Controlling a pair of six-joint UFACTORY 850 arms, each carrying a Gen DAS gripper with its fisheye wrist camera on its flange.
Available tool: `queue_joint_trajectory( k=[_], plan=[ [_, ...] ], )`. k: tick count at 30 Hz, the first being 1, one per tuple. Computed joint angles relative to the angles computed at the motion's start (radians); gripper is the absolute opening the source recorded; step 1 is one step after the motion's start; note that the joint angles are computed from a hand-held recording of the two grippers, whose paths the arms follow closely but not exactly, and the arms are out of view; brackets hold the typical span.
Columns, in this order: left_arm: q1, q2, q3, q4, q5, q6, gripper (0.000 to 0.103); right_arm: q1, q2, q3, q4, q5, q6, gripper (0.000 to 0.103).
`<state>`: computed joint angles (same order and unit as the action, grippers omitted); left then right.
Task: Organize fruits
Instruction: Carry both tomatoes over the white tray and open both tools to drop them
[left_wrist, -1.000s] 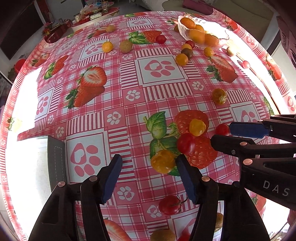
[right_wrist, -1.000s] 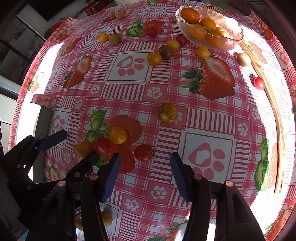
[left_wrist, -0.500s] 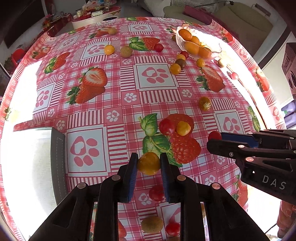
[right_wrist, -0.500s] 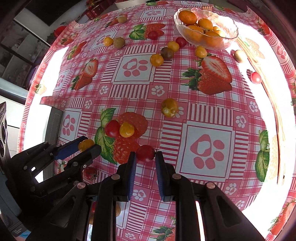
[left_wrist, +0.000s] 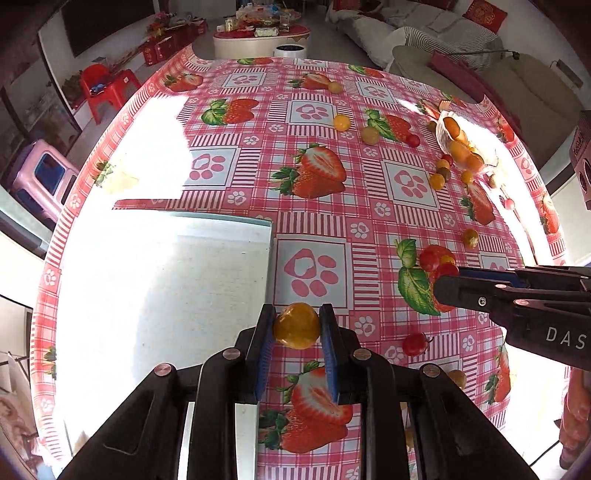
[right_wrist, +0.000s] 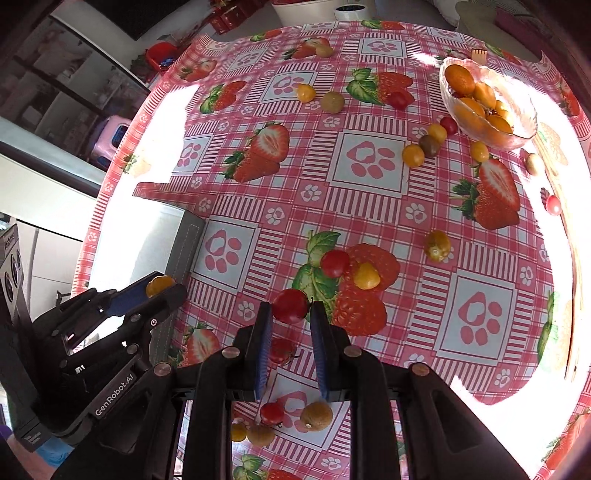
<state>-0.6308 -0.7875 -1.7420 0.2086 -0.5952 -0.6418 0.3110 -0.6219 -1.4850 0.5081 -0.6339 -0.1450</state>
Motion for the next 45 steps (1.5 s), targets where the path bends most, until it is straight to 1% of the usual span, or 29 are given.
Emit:
queue_joint_trajectory(
  k=[5, 11, 19, 24, 28, 29, 30, 31, 32, 33, 34, 36, 37, 39, 40, 41, 43, 45],
  plan=[
    [0.042, 0.073, 0.123, 0.084, 0.021, -0.121, 0.026, 0.061, -0.074, -0.127, 0.000, -0.051, -0.025, 0.023],
    [0.093, 0.118, 0.224, 0.136, 0.036, -0.214, 0.026, 0.127, -0.186, -0.305, -0.004, -0.122, -0.034, 0.023],
    [0.133, 0.103, 0.258, 0.171, 0.038, -0.261, 0.026, 0.182, -0.347, -0.539, -0.060, -0.222, 0.025, 0.023],
    [0.137, 0.095, 0.268, 0.170, 0.051, -0.252, 0.026, 0.195, -0.421, -0.637, -0.114, -0.273, 0.072, 0.023],
    [0.136, 0.098, 0.281, 0.199, 0.060, -0.279, 0.026, 0.204, -0.460, -0.682, -0.165, -0.295, 0.101, 0.023],
    [0.135, 0.098, 0.283, 0.205, 0.060, -0.285, 0.029, 0.207, -0.470, -0.694, -0.177, -0.302, 0.105, 0.023],
    [0.132, 0.096, 0.280, 0.226, 0.053, -0.303, 0.035, 0.209, -0.481, -0.707, -0.186, -0.312, 0.110, 0.023],
    [0.130, 0.095, 0.279, 0.249, 0.042, -0.322, 0.065, 0.212, -0.489, -0.716, -0.194, -0.319, 0.116, 0.024],
    [0.126, 0.098, 0.286, 0.296, 0.038, -0.368, 0.087, 0.213, -0.497, -0.724, -0.200, -0.326, 0.121, 0.024],
    [0.121, 0.110, 0.304, 0.367, 0.050, -0.436, 0.088, 0.215, -0.497, -0.719, -0.202, -0.322, 0.125, 0.024],
    [0.120, 0.119, 0.317, 0.404, 0.064, -0.465, 0.088, 0.215, -0.491, -0.710, -0.202, -0.311, 0.123, 0.024],
    [0.123, 0.116, 0.313, 0.383, 0.058, -0.437, 0.088, 0.215, -0.491, -0.709, -0.198, -0.312, 0.121, 0.025],
    [0.126, 0.112, 0.309, 0.360, 0.054, -0.415, 0.088, 0.213, -0.492, -0.710, -0.189, -0.313, 0.117, 0.028],
    [0.130, 0.114, 0.311, 0.330, 0.059, -0.389, 0.088, 0.210, -0.493, -0.712, -0.171, -0.314, 0.115, 0.043],
    [0.131, 0.116, 0.312, 0.324, 0.061, -0.383, 0.088, 0.208, -0.480, -0.696, -0.161, -0.299, 0.111, 0.056],
    [0.130, 0.120, 0.315, 0.323, 0.062, -0.381, 0.088, 0.203, -0.464, -0.680, -0.147, -0.286, 0.103, 0.066],
    [0.127, 0.127, 0.318, 0.317, 0.059, -0.369, 0.088, 0.196, -0.427, -0.634, -0.114, -0.249, 0.081, 0.075],
    [0.123, 0.133, 0.316, 0.299, 0.056, -0.344, 0.088, 0.187, -0.386, -0.584, -0.087, -0.218, 0.062, 0.076]
  ],
)
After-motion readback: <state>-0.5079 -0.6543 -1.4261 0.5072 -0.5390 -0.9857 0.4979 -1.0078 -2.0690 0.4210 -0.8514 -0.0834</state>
